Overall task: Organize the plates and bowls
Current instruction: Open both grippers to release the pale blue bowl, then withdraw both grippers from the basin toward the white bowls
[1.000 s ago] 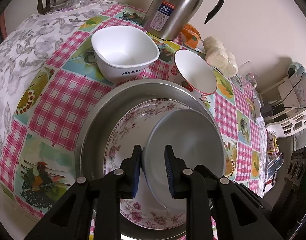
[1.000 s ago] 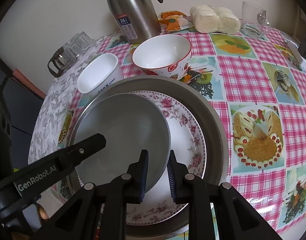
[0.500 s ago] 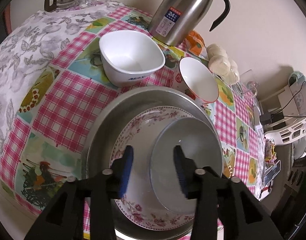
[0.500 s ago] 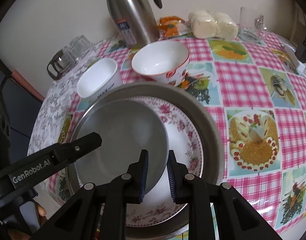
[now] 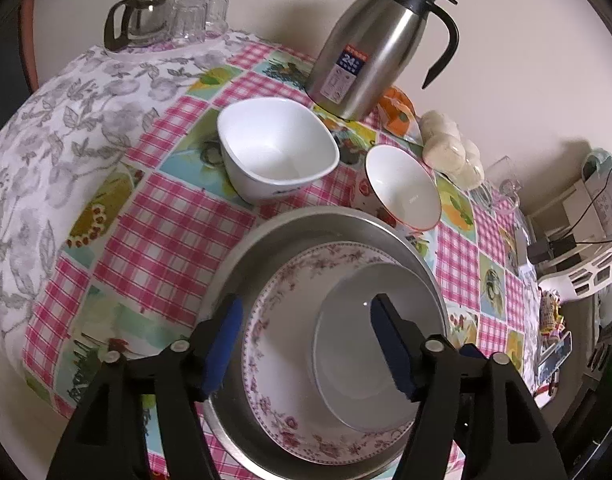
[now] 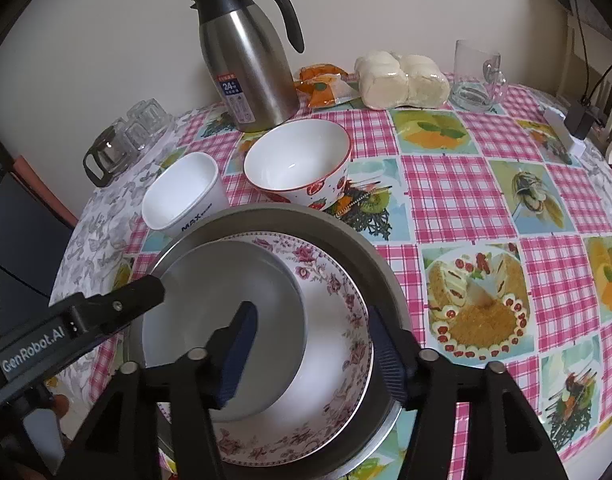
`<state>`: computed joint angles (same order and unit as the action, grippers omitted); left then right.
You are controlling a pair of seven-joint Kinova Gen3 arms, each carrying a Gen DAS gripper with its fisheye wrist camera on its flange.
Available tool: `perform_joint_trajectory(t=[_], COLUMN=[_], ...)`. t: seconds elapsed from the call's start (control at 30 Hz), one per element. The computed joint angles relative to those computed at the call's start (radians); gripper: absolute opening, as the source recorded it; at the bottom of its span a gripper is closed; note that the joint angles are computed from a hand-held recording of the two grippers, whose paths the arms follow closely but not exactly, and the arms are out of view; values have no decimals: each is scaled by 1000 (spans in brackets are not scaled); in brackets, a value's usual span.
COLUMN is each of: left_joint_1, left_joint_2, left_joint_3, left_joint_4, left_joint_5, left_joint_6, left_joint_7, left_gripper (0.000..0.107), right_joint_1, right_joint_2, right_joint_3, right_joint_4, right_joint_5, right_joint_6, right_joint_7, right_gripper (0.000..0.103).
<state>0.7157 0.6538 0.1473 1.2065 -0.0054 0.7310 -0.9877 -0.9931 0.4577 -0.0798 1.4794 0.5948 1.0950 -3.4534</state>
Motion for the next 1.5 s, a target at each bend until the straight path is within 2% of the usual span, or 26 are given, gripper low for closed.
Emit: perform_joint_trajectory(t=[0.1, 0.17, 0.27, 0.33, 0.67, 0.73, 0.93, 1.27, 1.5], left_joint_1=[21, 35, 42, 52, 76, 84, 94, 76, 57], left_joint_2=[-5, -5, -7, -9, -5, -3, -5, -7, -12], left_joint_3=[-24, -40, -49, -61, -88, -94, -103, -84, -69], left_joint_4=[1, 0, 4, 7, 7, 3, 14, 18, 25], left_joint_5=[-27, -48, -70, -89, -162, -180, -211, -202, -172], left_joint_6=[-1, 3, 2, 0, 9, 10, -12, -44, -128], left_joint_7=[22, 43, 64, 83, 167, 179, 210, 198, 155], left_gripper=[81, 86, 86, 86, 89, 97, 98, 99, 99], right_joint_1=[-3, -3, -4, -5, -5, -5, -5, -3, -20], right_joint_2=[4, 5, 7, 8, 5, 3, -3, -13, -30], right_joint_3=[2, 3, 4, 4, 2, 1, 0, -3, 1], right_joint_4=[-5, -4, -6, -8, -1, 4, 14, 27, 46], right_joint_5=[3, 3, 4, 5, 13, 14, 24, 31, 84], right_joint_6=[13, 17, 25, 31, 32, 29, 24, 35, 53], right_joint_7=[-3, -6, -10, -12, -23, -27, -37, -63, -117], right_gripper=[75, 78, 80, 86, 89, 103, 103, 103, 103])
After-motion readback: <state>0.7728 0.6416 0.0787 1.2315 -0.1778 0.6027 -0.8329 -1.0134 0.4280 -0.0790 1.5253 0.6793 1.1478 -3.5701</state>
